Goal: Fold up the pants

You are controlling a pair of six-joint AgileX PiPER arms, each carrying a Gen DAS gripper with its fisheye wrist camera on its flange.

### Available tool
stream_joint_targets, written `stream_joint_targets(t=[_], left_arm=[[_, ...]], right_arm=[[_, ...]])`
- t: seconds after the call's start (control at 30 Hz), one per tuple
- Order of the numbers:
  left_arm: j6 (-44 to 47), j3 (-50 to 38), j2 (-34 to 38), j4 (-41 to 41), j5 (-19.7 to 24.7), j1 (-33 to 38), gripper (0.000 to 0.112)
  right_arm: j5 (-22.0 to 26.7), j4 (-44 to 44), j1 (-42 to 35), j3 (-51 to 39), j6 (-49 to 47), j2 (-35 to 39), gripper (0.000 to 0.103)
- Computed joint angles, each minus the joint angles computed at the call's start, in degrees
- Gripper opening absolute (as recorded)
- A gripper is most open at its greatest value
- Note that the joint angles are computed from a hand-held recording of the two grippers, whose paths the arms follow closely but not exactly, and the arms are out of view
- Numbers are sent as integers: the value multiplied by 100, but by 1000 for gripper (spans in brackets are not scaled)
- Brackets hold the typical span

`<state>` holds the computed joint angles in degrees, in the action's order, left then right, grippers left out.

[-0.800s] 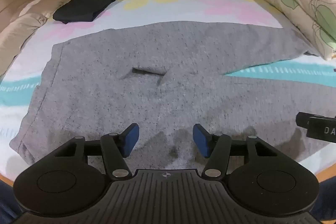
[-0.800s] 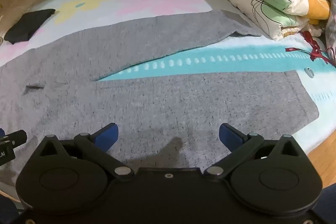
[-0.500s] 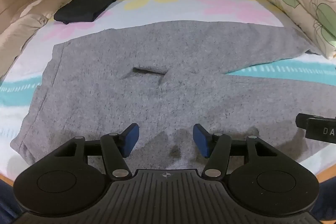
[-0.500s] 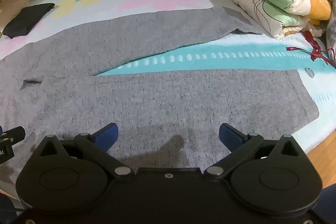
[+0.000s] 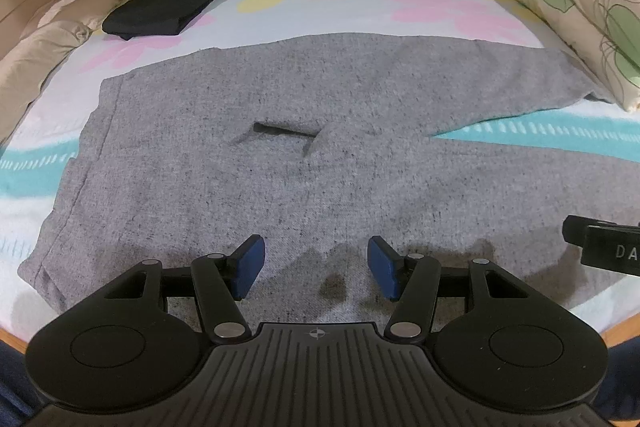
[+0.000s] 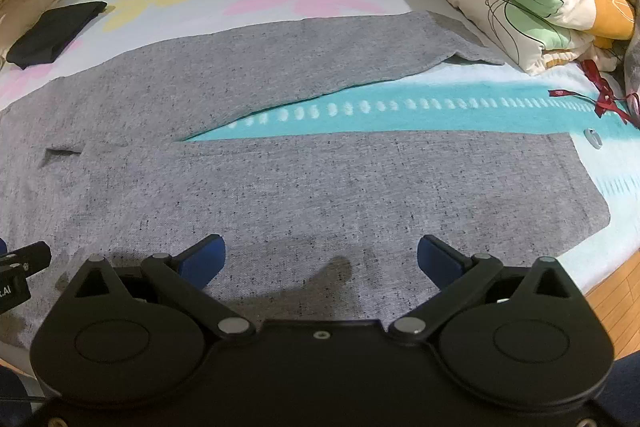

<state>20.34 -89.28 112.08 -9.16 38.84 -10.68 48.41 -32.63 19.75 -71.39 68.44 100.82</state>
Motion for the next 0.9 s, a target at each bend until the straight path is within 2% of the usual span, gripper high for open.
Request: stream_joint_targets(t=[0.9], left_arm=[[-55,42,-8,60,-22,7,56]], right_arm=[[0,-50,52,-15,29,-4,102]])
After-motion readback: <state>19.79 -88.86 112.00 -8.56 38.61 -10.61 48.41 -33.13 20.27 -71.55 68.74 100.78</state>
